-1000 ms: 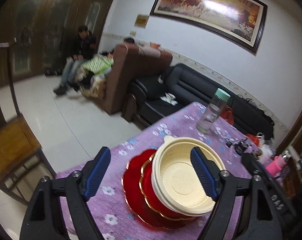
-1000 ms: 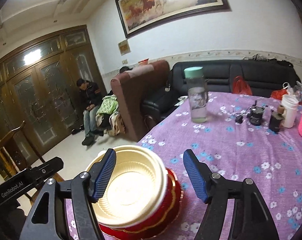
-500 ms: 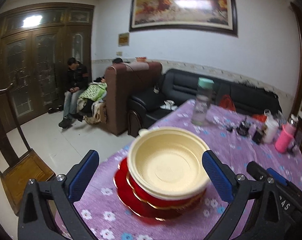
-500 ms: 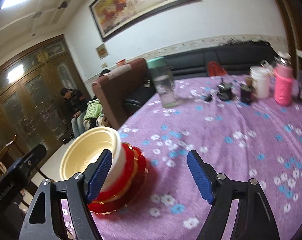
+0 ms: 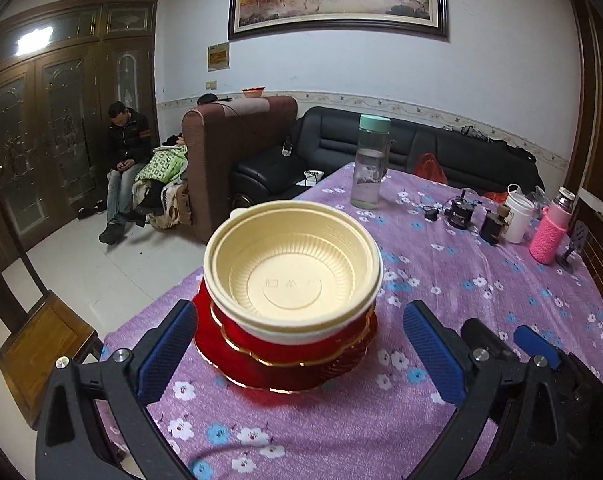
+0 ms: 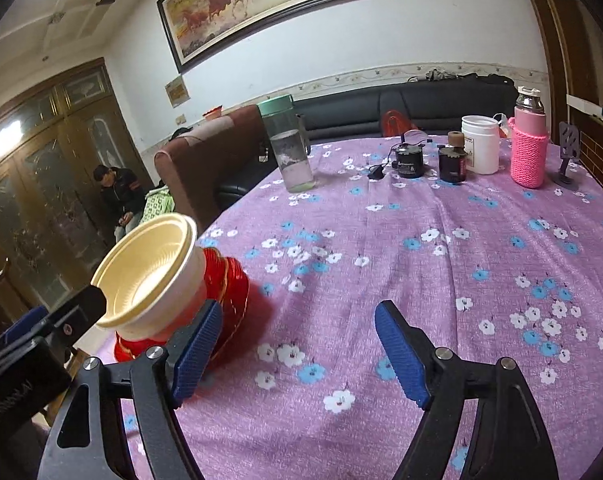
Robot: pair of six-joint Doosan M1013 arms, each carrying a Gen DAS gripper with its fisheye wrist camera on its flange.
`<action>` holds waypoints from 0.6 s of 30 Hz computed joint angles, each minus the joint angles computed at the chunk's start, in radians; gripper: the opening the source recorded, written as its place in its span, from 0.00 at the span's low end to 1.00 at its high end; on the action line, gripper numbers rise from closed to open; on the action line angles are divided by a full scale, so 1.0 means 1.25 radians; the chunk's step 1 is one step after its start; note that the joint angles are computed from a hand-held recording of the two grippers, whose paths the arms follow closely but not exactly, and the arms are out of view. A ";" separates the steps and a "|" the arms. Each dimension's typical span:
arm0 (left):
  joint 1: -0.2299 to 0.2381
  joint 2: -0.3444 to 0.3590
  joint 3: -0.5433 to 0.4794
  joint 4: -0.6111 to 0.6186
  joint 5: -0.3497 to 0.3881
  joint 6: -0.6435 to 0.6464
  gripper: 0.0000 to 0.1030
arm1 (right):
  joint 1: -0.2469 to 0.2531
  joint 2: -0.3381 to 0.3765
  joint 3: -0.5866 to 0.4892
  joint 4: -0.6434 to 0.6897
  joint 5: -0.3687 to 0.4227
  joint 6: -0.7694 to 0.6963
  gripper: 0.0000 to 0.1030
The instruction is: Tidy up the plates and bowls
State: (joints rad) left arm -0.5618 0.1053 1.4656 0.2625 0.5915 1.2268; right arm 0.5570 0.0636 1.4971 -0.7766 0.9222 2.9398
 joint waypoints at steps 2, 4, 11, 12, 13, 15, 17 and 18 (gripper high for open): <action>-0.001 -0.004 0.005 0.000 0.000 0.002 1.00 | 0.004 0.001 0.000 -0.005 0.007 0.003 0.81; -0.002 -0.006 0.009 -0.006 0.002 0.009 1.00 | 0.008 0.002 -0.001 -0.004 0.011 -0.001 0.81; 0.001 -0.008 0.010 -0.028 0.017 0.030 1.00 | 0.016 0.011 -0.007 0.021 0.031 -0.031 0.82; 0.002 -0.008 0.010 -0.032 0.019 0.033 1.00 | 0.017 0.012 -0.008 0.024 0.034 -0.036 0.82; 0.004 -0.009 0.010 -0.036 0.020 0.038 1.00 | 0.019 0.014 -0.010 0.026 0.037 -0.039 0.82; 0.004 -0.011 0.015 -0.039 0.019 0.039 1.00 | 0.022 0.019 -0.013 0.031 0.043 -0.049 0.82; 0.004 -0.011 0.018 -0.043 0.019 0.043 1.00 | 0.026 0.022 -0.016 0.033 0.045 -0.056 0.83; 0.004 -0.011 0.020 -0.046 0.020 0.046 1.00 | 0.028 0.024 -0.017 0.034 0.046 -0.059 0.83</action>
State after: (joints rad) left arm -0.5562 0.0910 1.4900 0.2054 0.6163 1.2842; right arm 0.5922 0.0936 1.4755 -0.7346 0.9802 2.8657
